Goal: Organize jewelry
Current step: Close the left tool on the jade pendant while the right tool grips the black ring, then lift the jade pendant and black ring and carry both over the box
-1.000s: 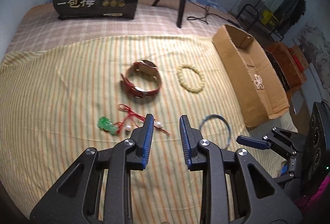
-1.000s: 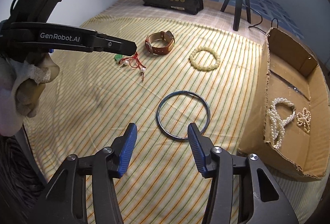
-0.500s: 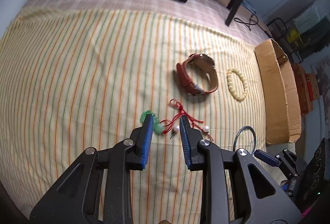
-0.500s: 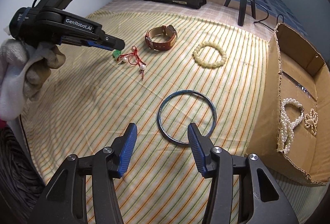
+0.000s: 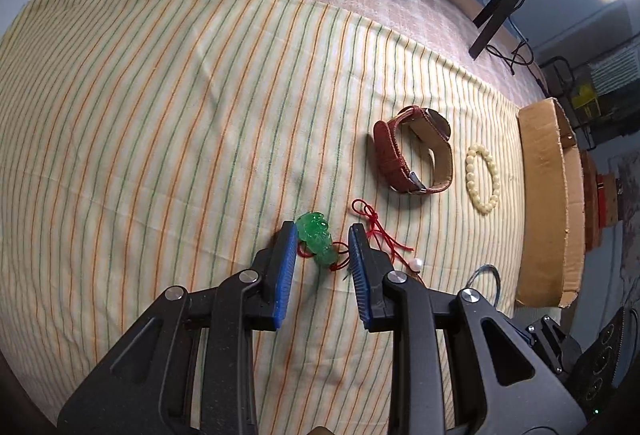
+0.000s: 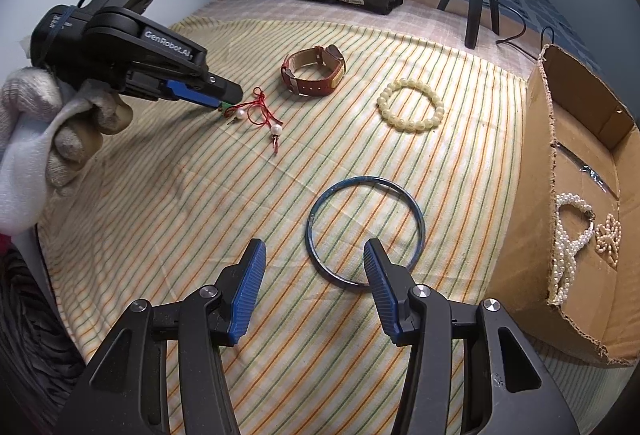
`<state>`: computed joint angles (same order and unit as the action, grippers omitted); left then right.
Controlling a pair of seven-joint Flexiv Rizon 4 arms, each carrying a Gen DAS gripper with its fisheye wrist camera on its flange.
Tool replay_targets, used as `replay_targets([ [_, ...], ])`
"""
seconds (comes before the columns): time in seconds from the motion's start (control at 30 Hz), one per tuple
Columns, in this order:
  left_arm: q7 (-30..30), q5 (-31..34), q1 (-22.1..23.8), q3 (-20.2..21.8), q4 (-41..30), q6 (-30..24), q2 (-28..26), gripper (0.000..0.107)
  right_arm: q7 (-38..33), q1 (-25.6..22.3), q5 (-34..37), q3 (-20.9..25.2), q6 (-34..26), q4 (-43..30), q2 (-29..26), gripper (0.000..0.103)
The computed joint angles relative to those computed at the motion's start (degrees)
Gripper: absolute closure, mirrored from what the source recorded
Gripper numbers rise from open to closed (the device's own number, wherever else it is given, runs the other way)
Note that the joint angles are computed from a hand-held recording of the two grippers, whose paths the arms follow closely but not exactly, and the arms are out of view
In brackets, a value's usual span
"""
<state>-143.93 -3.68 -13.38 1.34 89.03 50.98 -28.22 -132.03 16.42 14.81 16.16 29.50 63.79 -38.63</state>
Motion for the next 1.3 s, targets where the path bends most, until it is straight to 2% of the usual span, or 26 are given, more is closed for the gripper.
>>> replay_targets([
  [0.13, -0.3, 2.9, -1.2, 1.0, -3.7, -4.3, -1.6, 0.080, -0.6, 0.2, 0.0, 0.2, -0.1, 0.3, 0.0, 0.054],
  [0.27, -0.5, 5.5, -2.0, 1.6, -6.2, -6.3, -2.7, 0.078, -1.1, 1.0, -0.8, 0.0, 1.1, 1.7, 0.5, 0.054],
  [0.37, -1.3, 7.8, -2.7, 2.4, -7.7, -7.1, -3.5, 0.078, -1.1, 2.4, -3.2, -0.9, 3.2, 3.1, 0.4, 0.060],
  [0.47, -1.9, 10.4, -3.8, 3.1, -9.9, -9.3, -4.2, 0.079, -1.9, 3.0, -5.0, -1.0, 5.4, 4.4, 0.5, 0.062],
  [0.53, -2.3, 11.6, -4.1, 3.3, -10.4, -10.1, -4.3, 0.086, -2.6, 3.1, -5.9, -0.9, 6.6, 5.2, 0.7, 0.070],
  [0.57, -2.6, 11.9, -4.1, 3.4, -10.2, -10.0, -4.1, 0.090, -3.3, 3.1, -6.4, -0.8, 7.2, 5.6, 0.9, 0.073],
  [0.63, -2.8, 11.6, -3.6, 3.0, -9.0, -8.4, -3.6, 0.091, -4.1, 3.1, -7.0, -0.6, 7.9, 6.1, 1.0, 0.093],
  [0.73, -3.0, 11.4, -3.3, 2.8, -8.0, -7.3, -3.1, 0.092, -5.0, 3.6, -8.3, -0.7, 10.7, 8.2, 1.6, 0.098],
  [0.87, -4.4, 10.9, -3.0, 2.8, -6.1, -4.6, -1.7, 0.092, -5.1, 3.0, -7.9, 0.0, 10.8, 8.2, 1.8, 0.100],
  [1.1, -7.1, 13.1, -3.6, 3.7, -4.2, -0.7, 1.8, 0.092, -4.3, 0.8, -3.1, 1.5, 5.7, 3.8, 1.3, 0.100],
  [1.3, -9.5, 16.3, -4.7, 4.2, -4.6, 0.5, 3.8, 0.092, -4.4, 0.0, 0.2, 1.6, 4.5, 2.0, 2.0, 0.100],
])
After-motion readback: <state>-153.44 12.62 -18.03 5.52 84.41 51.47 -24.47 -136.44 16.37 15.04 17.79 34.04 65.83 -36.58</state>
